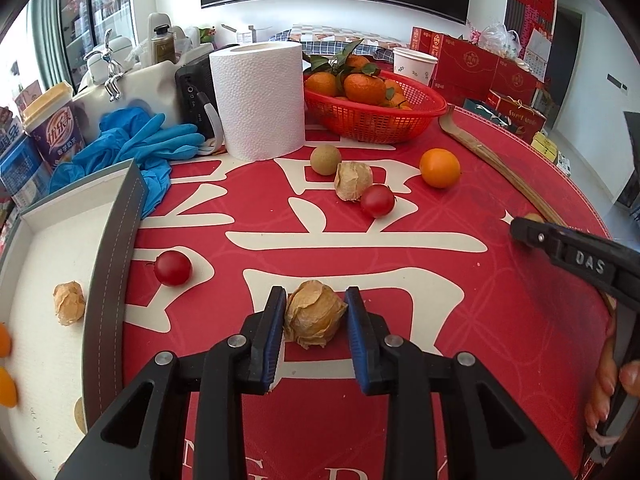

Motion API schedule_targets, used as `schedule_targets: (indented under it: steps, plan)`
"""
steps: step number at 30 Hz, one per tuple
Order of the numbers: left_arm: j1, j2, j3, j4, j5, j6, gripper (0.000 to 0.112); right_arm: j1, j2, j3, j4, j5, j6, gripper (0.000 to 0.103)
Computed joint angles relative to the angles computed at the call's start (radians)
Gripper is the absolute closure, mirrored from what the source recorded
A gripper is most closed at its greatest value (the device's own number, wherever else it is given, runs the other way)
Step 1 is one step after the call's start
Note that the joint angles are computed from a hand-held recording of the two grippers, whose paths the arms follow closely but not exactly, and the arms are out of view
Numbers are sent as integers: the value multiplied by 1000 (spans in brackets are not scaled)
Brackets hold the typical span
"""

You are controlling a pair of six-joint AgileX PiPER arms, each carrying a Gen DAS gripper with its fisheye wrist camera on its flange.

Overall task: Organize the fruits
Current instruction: 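Hold the physalis in the left gripper while the right gripper grasps the brown kiwi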

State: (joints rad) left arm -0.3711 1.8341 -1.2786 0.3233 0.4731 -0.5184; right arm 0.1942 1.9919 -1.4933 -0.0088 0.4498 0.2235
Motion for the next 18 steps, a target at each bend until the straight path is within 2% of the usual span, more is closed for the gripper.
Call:
schedule_targets:
  steps: [3,4,7,18]
  plan:
    - [-1,-14,20,-10,-10,9,79,23,-81,139,209,-64,-172,77]
    - [2,-17,25,-20,-14,16,79,41,-95,169,231,-84,-185,77]
    - [5,-20,29,-35,-20,26,79,90,-113,213,152,-134,-121,77]
    - [16,-26,38,-73,-33,57,79,106,-97,186,92,-121,-74,77]
